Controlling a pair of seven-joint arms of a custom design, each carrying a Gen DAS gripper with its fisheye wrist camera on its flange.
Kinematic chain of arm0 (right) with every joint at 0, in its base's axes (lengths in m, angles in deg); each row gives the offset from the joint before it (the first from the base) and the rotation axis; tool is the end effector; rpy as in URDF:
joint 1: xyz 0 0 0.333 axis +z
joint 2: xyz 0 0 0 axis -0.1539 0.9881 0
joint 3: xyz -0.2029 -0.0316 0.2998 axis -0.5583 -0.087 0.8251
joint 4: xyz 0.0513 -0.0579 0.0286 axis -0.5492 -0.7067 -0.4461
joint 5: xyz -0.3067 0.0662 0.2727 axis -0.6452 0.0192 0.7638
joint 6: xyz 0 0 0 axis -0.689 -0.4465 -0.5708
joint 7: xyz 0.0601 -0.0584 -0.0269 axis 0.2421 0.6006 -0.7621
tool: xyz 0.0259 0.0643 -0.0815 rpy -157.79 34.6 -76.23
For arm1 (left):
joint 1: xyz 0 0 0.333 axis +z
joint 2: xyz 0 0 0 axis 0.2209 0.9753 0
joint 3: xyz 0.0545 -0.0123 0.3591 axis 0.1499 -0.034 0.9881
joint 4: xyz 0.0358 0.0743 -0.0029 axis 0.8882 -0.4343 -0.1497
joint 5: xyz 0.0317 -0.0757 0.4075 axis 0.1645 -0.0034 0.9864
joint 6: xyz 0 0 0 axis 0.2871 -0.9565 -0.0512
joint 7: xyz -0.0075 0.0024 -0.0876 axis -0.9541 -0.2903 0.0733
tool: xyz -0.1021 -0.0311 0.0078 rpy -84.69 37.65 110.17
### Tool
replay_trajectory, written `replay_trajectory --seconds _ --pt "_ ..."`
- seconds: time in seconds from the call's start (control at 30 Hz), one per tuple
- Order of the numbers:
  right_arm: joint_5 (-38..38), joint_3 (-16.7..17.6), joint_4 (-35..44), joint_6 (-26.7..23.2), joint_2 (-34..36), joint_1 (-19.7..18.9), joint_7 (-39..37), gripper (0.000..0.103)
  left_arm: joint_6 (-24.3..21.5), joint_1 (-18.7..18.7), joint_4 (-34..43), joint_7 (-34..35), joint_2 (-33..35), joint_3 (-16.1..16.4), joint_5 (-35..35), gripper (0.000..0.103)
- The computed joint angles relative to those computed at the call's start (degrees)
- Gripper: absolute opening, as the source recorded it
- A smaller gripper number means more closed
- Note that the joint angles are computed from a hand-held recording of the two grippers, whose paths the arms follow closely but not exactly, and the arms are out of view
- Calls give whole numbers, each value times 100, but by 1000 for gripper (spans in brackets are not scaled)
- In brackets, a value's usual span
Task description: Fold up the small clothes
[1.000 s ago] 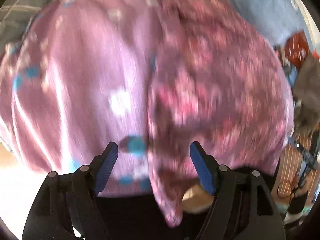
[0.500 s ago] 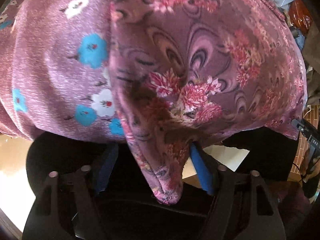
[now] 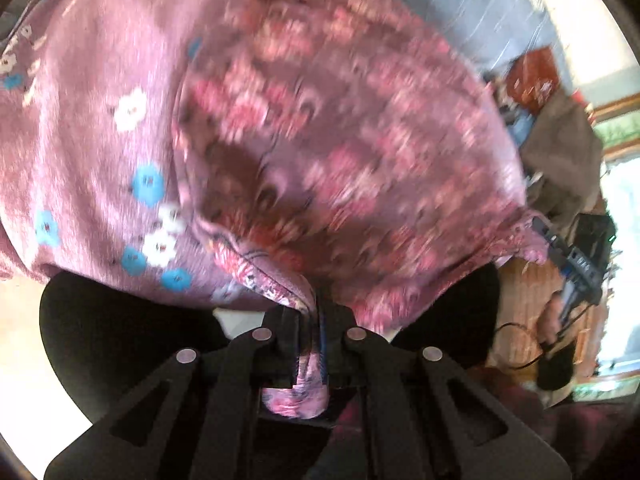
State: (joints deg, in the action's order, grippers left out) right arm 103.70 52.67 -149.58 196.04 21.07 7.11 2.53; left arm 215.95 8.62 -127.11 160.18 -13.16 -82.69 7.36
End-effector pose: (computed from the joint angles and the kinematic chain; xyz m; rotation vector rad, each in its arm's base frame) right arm 0.4667 0.1082 0.4415 -1.5323 1.5560 0.1148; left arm 0.5277 -0.1089 0.4442 1.8743 -2.0734 0.6890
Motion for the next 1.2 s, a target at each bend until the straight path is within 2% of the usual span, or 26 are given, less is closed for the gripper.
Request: replay_trajectory --seconds 0.07,0.2,0.43,0.83,1.2 --pt "270 -63 76 -90 -8 -18 -151 5 58 22 116 96 18 29 -180 5" --pt "422 17 266 125 79 -34 -230 5 193 55 305 301 82 51 -506 5" --pt "898 -32 420 113 168 -153 -420 5 350 44 594 328 267 -68 -788 5" --pt "906 33 825 169 589 -272 -175 5 564 92 722 179 289 -123 -823 5" --pt "951 128 1159 469 872 -238 -86 5 781 89 784 175 354 -127 -793 5"
